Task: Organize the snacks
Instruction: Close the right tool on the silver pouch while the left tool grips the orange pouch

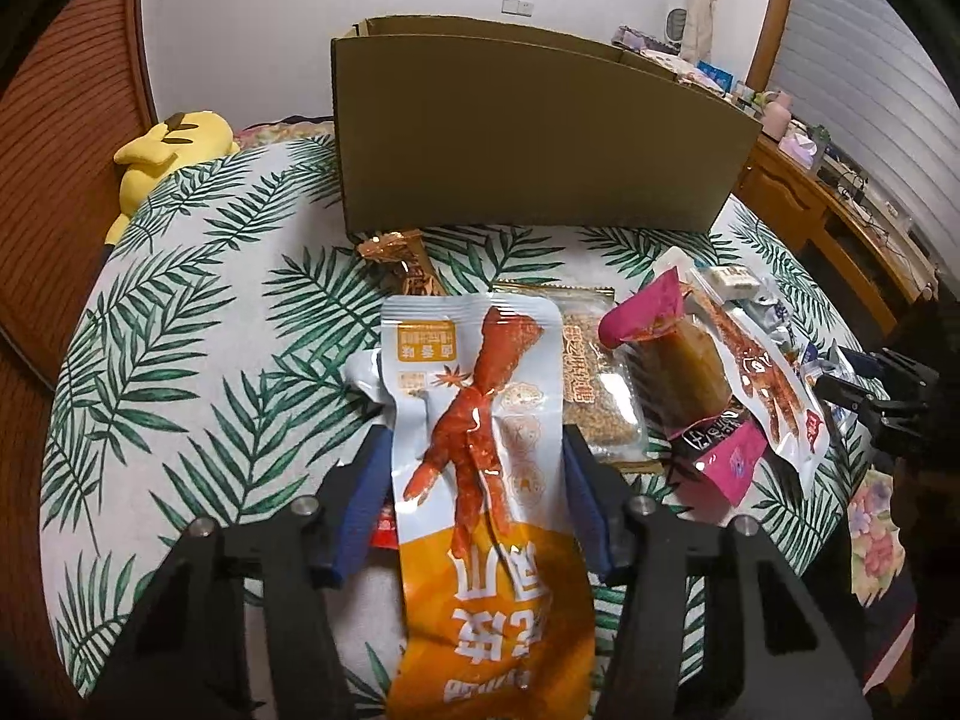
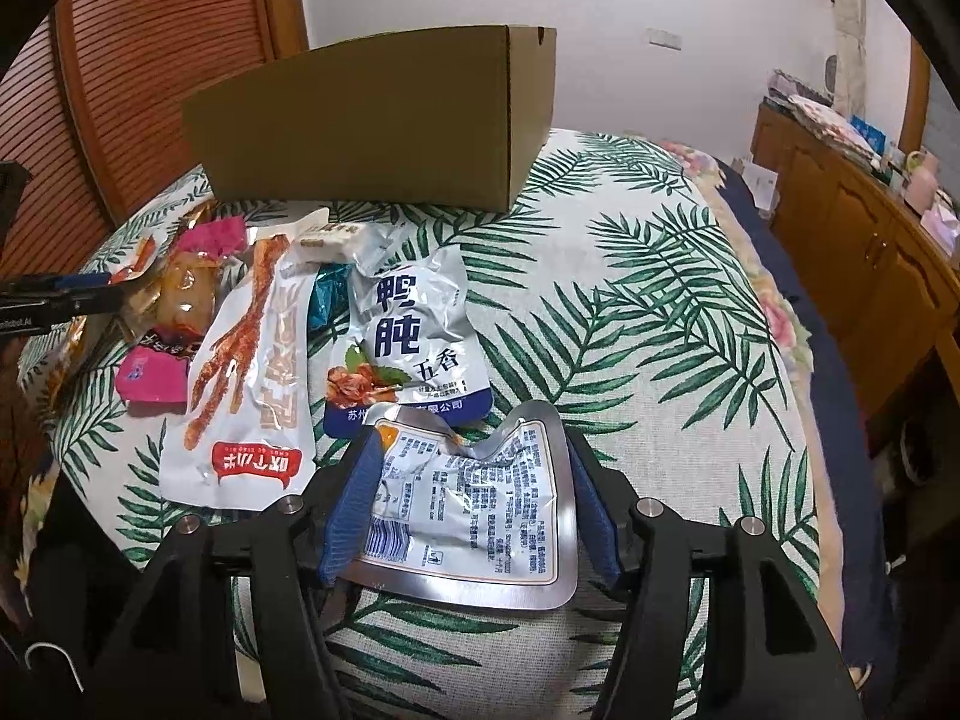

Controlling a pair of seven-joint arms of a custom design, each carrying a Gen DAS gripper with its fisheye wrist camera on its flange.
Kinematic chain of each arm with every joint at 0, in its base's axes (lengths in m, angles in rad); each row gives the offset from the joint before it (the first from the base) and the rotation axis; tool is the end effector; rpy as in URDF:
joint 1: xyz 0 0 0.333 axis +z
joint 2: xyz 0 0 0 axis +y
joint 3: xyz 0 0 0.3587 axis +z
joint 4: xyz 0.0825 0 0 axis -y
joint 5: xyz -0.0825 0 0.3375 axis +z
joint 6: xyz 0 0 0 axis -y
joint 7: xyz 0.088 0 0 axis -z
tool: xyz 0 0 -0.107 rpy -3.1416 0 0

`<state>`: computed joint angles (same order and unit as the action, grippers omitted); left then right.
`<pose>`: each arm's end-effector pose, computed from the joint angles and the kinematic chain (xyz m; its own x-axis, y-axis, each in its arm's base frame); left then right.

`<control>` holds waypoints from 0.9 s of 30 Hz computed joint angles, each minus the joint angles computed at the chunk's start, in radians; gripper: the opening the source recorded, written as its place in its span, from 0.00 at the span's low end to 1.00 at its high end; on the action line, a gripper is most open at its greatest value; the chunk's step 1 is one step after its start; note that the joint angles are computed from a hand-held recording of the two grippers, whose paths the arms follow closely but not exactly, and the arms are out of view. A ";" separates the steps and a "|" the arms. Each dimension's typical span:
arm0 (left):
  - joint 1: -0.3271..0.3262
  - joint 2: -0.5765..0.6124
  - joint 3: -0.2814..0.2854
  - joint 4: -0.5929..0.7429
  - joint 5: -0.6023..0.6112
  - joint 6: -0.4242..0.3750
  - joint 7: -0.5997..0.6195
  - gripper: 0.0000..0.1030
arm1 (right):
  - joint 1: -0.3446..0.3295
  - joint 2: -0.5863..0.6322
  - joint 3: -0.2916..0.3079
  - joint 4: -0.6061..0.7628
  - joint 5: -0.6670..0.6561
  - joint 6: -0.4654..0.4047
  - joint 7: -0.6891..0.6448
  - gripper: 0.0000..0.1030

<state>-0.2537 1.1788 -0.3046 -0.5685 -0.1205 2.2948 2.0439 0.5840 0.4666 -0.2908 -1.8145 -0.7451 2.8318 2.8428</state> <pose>0.7863 -0.2953 0.3833 -0.6784 -0.7241 0.1244 -0.6273 0.4827 -0.6111 0.6169 0.2538 0.4095 -0.2276 -0.9715 -0.0659 -0.7197 0.2135 -0.6606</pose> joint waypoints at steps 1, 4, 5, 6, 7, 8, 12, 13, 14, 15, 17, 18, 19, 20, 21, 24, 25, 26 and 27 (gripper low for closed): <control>0.004 -0.011 -0.003 -0.024 -0.003 0.012 0.004 0.51 | 0.001 -0.001 -0.001 -0.003 -0.001 0.002 0.002 0.60; 0.022 -0.036 -0.023 -0.076 -0.023 0.025 0.019 0.50 | -0.002 -0.007 -0.002 -0.014 0.002 0.014 0.008 0.60; 0.023 -0.038 -0.023 -0.082 -0.024 0.029 0.020 0.49 | -0.004 -0.009 0.000 -0.016 0.006 0.015 0.004 0.60; 0.029 -0.056 -0.026 -0.120 -0.029 0.051 0.029 0.49 | -0.004 -0.009 0.002 -0.015 0.010 0.009 -0.001 0.60; 0.034 -0.068 -0.030 -0.148 -0.031 0.068 0.034 0.49 | -0.008 -0.010 0.009 -0.013 0.019 0.002 -0.013 0.61; 0.040 -0.078 -0.035 -0.172 -0.035 0.083 0.040 0.49 | -0.018 -0.010 0.021 -0.012 0.033 -0.002 -0.035 0.64; 0.059 -0.108 -0.050 -0.238 -0.047 0.134 0.045 0.49 | -0.040 -0.011 0.052 -0.008 0.082 -0.015 -0.115 0.68; 0.063 -0.118 -0.052 -0.260 -0.047 0.152 0.048 0.49 | -0.047 -0.011 0.060 -0.007 0.099 -0.016 -0.137 0.68; 0.067 -0.124 -0.057 -0.275 -0.048 0.163 0.052 0.49 | -0.052 -0.012 0.065 -0.007 0.116 -0.018 -0.156 0.69; 0.071 -0.128 -0.062 -0.285 -0.049 0.169 0.056 0.49 | -0.054 -0.010 0.068 -0.005 0.130 -0.021 -0.171 0.70; 0.074 -0.135 -0.067 -0.301 -0.049 0.179 0.059 0.49 | -0.071 -0.010 0.088 0.000 0.174 -0.028 -0.224 0.71; 0.077 -0.138 -0.071 -0.311 -0.050 0.184 0.062 0.49 | -0.077 -0.010 0.095 0.003 0.195 -0.034 -0.250 0.72; 0.079 -0.142 -0.075 -0.320 -0.051 0.189 0.065 0.49 | -0.088 -0.008 0.108 0.008 0.222 -0.041 -0.282 0.72; 0.080 -0.141 -0.077 -0.320 -0.051 0.188 0.066 0.49 | -0.100 -0.007 0.122 0.015 0.252 -0.055 -0.319 0.73; 0.081 -0.143 -0.079 -0.323 -0.053 0.189 0.067 0.49 | -0.109 -0.005 0.133 0.024 0.280 -0.071 -0.354 0.74; 0.088 -0.150 -0.088 -0.340 -0.058 0.201 0.077 0.49 | -0.123 -0.010 0.154 0.026 0.349 -0.087 -0.426 0.76; 0.090 -0.151 -0.091 -0.343 -0.060 0.203 0.080 0.49 | -0.121 -0.013 0.156 0.020 0.365 -0.088 -0.441 0.77; 0.091 -0.153 -0.093 -0.346 -0.062 0.205 0.081 0.49 | -0.120 -0.014 0.157 0.021 0.376 -0.096 -0.461 0.77; 0.092 -0.154 -0.095 -0.349 -0.063 0.208 0.084 0.49 | -0.114 -0.015 0.152 0.018 0.381 -0.097 -0.468 0.78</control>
<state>-0.1617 1.0251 -0.3993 -0.9173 -0.1838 2.5029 2.1279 0.4701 0.4514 -0.1384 -1.7969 -0.3639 2.7348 2.3749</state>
